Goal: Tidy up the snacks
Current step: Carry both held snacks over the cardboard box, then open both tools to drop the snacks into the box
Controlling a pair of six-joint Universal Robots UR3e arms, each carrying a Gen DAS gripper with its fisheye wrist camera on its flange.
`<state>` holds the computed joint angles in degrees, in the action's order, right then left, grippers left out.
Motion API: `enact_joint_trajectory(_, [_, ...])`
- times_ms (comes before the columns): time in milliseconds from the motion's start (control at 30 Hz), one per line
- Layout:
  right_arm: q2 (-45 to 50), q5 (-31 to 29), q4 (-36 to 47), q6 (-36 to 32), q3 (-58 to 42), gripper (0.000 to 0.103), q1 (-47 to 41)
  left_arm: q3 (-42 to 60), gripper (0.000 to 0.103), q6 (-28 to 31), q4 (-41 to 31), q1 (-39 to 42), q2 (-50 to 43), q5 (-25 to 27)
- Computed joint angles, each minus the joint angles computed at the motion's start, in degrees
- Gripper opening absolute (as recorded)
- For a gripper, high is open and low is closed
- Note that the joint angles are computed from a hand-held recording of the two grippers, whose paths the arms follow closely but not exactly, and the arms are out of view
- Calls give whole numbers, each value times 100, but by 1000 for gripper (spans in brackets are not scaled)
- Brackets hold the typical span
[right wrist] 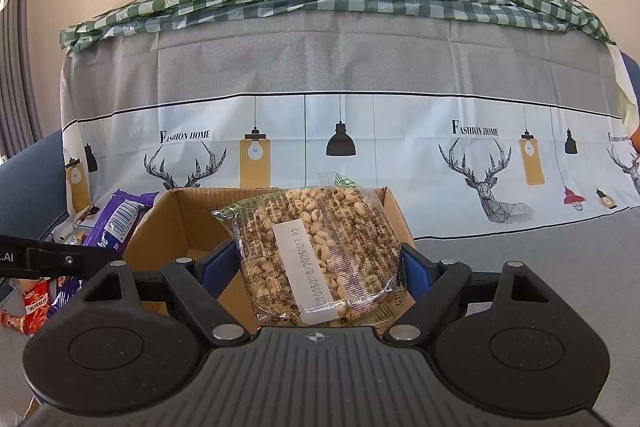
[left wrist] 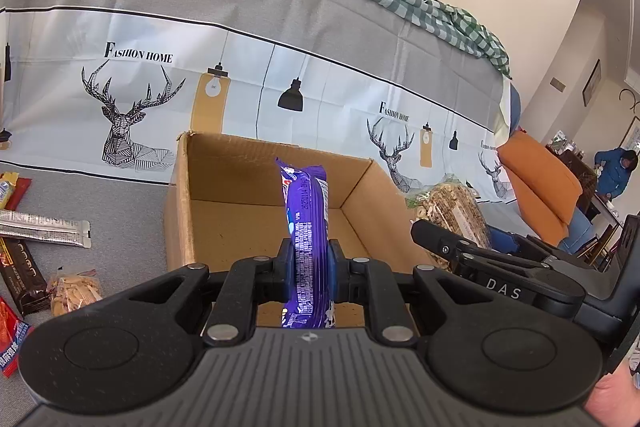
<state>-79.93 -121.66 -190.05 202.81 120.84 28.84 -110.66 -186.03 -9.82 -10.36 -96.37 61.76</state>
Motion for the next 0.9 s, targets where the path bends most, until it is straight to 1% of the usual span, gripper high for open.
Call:
enact_joint_trajectory(467, [5, -3, -44, -62, 2, 85, 12, 27, 17, 1, 13, -32, -26, -18])
enact_joint_trajectory(600, [17, -11, -41, -53, -10, 85, 21, 12, 17, 40, -45, 16, 1, -159])
enact_joint_trajectory(633, [15, -3, -21, -47, -14, 86, 20, -1, 20, 39, -32, 21, 8, -162])
enact_joint_trajectory(667, [1, 21, 21, -41, -14, 86, 12, -9, 26, 37, -16, 23, 10, -162])
enact_joint_trajectory(700, [7, 3, 95, -38, -48, 86, 22, -22, 29, 27, -7, 35, 21, -182])
enact_joint_trajectory(900, [64, -55, 122, -86, -134, 88, 63, -29, 29, -9, -28, 62, 46, -144])
